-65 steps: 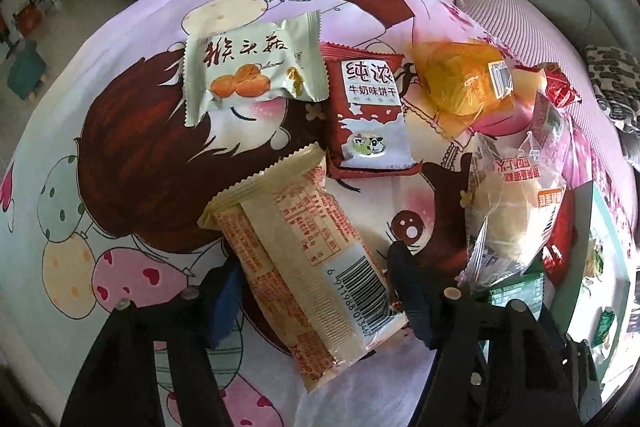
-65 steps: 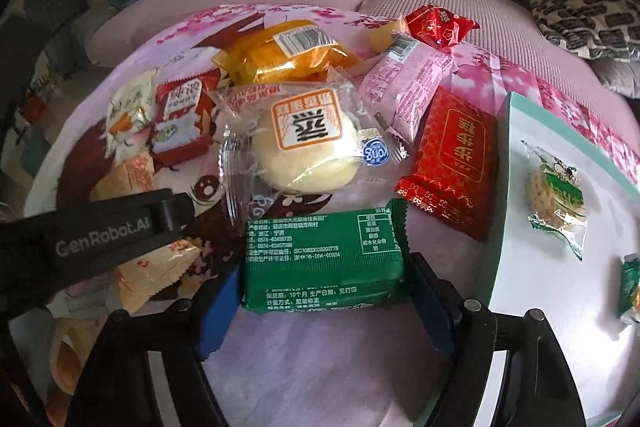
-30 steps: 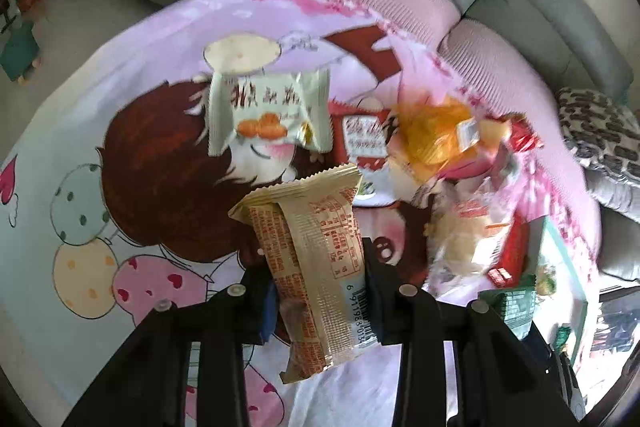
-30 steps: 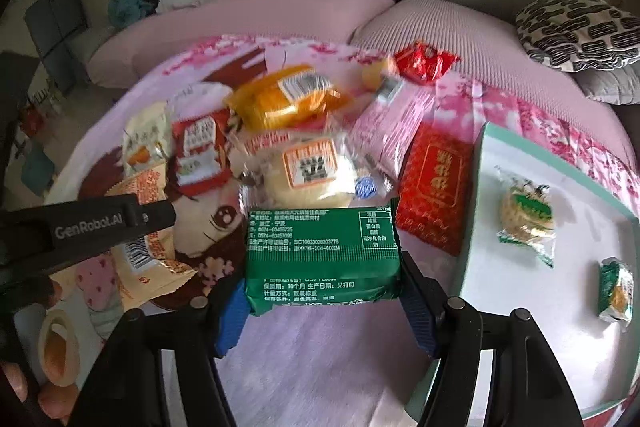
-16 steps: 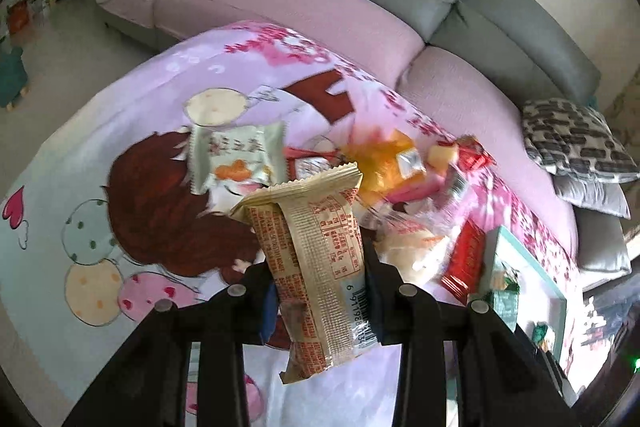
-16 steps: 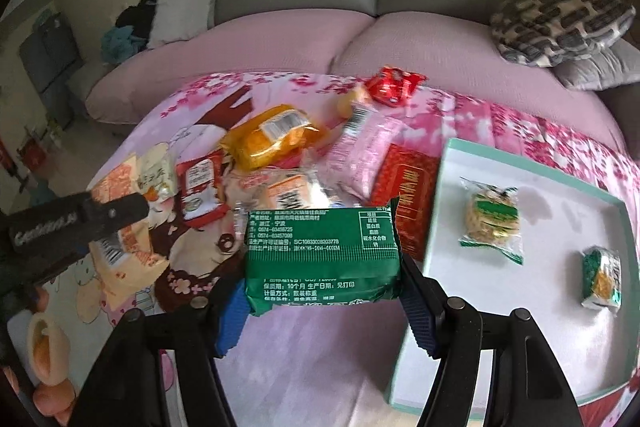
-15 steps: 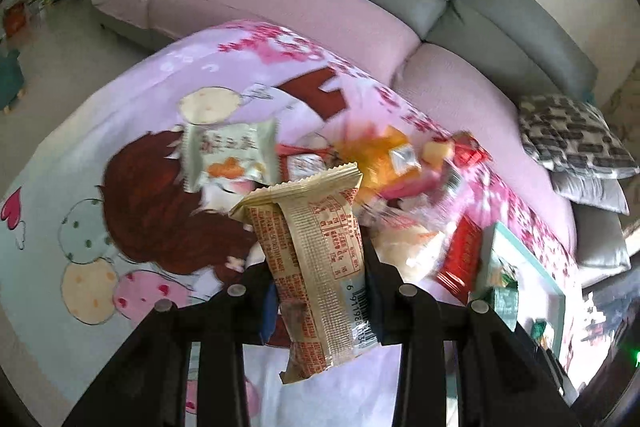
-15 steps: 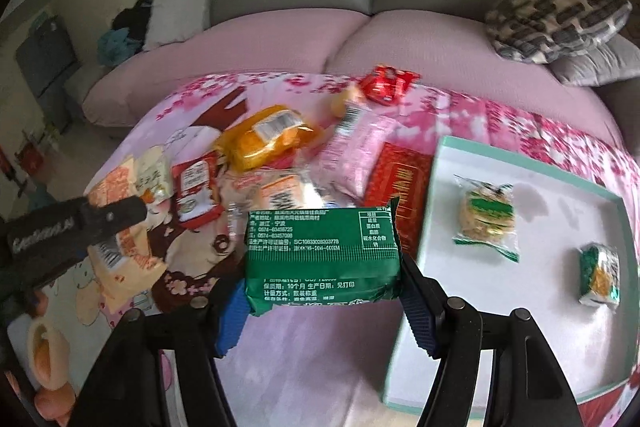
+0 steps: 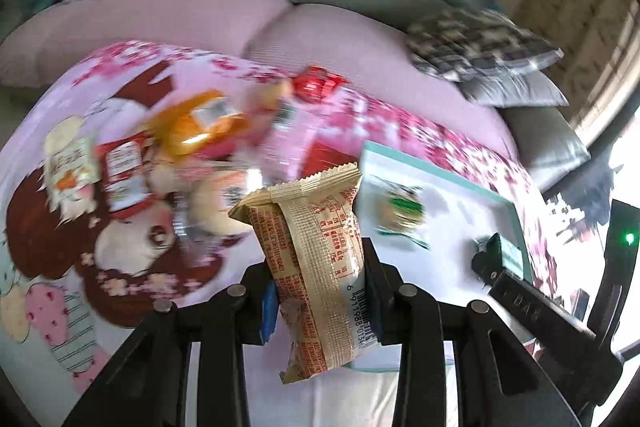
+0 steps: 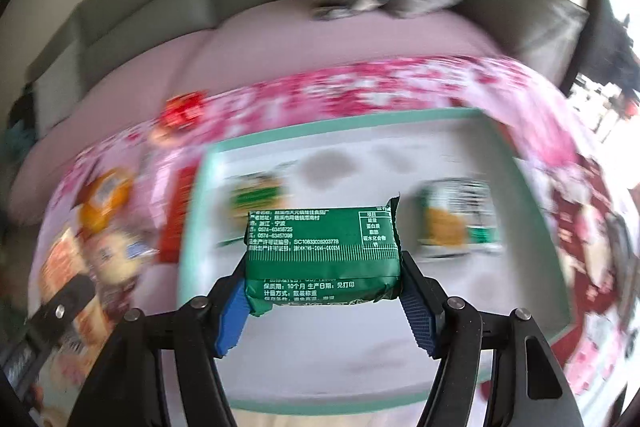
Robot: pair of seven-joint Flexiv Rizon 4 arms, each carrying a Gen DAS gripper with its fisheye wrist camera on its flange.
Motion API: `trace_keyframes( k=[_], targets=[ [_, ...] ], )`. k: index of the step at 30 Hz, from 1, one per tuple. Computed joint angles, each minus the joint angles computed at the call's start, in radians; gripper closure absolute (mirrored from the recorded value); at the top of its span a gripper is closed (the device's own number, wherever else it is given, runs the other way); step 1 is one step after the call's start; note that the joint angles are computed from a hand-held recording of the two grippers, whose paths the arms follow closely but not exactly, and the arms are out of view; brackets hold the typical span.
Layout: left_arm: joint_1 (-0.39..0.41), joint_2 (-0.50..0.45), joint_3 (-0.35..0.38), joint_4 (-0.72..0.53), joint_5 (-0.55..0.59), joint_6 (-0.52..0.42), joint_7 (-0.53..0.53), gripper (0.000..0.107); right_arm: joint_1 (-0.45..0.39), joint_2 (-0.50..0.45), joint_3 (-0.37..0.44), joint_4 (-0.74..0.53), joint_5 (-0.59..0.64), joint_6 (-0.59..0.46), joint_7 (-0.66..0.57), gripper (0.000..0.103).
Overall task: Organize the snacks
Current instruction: 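Lift both held packets and carry them over the tray, then lower both packets into the tray and open both tools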
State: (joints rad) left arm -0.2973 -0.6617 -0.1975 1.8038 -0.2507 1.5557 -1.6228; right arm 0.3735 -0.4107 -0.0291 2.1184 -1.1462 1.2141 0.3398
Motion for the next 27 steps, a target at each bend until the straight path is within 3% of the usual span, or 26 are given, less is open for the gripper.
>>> trace_keyframes(
  k=[4,10,14,19,27],
  targets=[
    [0.030,-0.027,-0.078,-0.026,0.006,-0.007,0.056,0.070,-0.027,0.056,0.000,0.068,0.016,-0.035,0.063,0.033],
    [0.016,-0.066,-0.108,-0.063,0.012,-0.002,0.119,0.070,-0.061,0.114,0.036,0.118,0.038,-0.109,0.081,0.033],
    [-0.016,-0.093,-0.083,-0.094,0.021,0.004,0.139,0.070,-0.076,0.107,0.061,0.116,0.085,-0.111,0.038,0.033],
    [-0.021,-0.124,-0.086,-0.125,0.011,-0.050,0.164,0.070,-0.071,0.071,0.068,0.105,0.174,-0.071,-0.054,0.033],
    [-0.067,-0.147,-0.024,-0.166,0.014,-0.124,0.170,0.070,-0.039,0.032,0.052,0.099,0.290,-0.044,-0.143,0.033]
  ],
)
